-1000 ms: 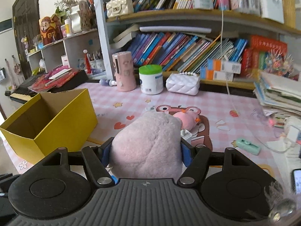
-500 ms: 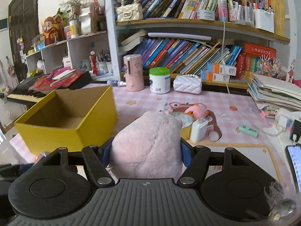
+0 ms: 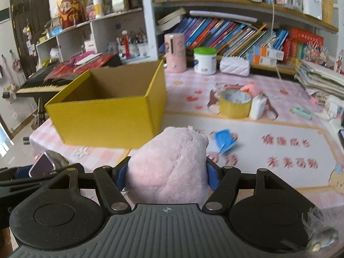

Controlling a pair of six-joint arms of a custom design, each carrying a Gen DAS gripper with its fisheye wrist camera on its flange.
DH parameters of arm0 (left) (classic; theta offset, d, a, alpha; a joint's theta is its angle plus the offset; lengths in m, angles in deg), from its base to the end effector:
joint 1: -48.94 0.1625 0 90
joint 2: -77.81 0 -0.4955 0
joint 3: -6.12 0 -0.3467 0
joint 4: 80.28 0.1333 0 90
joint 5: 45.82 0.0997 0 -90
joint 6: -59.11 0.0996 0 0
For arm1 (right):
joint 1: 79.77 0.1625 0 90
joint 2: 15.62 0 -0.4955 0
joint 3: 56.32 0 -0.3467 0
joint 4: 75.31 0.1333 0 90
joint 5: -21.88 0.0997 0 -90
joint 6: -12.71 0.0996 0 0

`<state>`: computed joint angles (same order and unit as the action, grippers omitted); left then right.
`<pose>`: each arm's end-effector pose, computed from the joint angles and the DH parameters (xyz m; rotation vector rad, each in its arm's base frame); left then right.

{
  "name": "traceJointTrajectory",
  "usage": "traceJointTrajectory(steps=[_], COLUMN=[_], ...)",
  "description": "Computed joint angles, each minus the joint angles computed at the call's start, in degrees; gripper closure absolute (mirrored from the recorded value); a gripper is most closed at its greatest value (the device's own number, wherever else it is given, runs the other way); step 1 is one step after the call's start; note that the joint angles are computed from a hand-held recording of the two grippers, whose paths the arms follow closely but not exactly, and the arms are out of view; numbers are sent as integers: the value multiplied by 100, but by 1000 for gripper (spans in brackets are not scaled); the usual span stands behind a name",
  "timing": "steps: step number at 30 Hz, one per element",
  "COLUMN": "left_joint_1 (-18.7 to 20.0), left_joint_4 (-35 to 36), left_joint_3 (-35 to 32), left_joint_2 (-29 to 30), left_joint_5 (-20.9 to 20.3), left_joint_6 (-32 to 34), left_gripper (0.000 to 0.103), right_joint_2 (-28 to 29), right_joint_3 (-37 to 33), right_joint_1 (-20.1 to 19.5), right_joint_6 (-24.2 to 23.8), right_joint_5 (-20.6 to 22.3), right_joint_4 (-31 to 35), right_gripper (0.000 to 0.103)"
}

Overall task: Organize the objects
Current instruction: 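Carry the pig and the car over the yellow cardboard box with both tools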

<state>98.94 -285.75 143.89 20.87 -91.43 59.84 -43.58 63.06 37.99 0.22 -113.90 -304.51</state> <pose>-0.1325 -0.4737 0.2336 0.5513 2.3664 -1.0384 0.3098 -0.4557 0.0754 0.3762 -2.2400 1.1054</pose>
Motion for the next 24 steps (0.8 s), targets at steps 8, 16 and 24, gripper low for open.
traceJointTrajectory(steps=[8, 16, 24], left_joint_1=[10, 51, 114], left_joint_4=[-88, -267, -360], left_joint_3=[302, 433, 496], left_joint_2=[-351, -552, -728], left_joint_5=[181, 234, 191], left_joint_6=[-17, 45, 174], left_gripper=[41, 41, 41], right_joint_2=[178, 266, 354], right_joint_3=[-64, -189, -318], right_joint_1=[242, 406, 532], right_joint_6=[324, 372, 460], right_joint_5=[-40, -126, -177], right_joint_4=[358, 545, 778], right_gripper=[37, 37, 37])
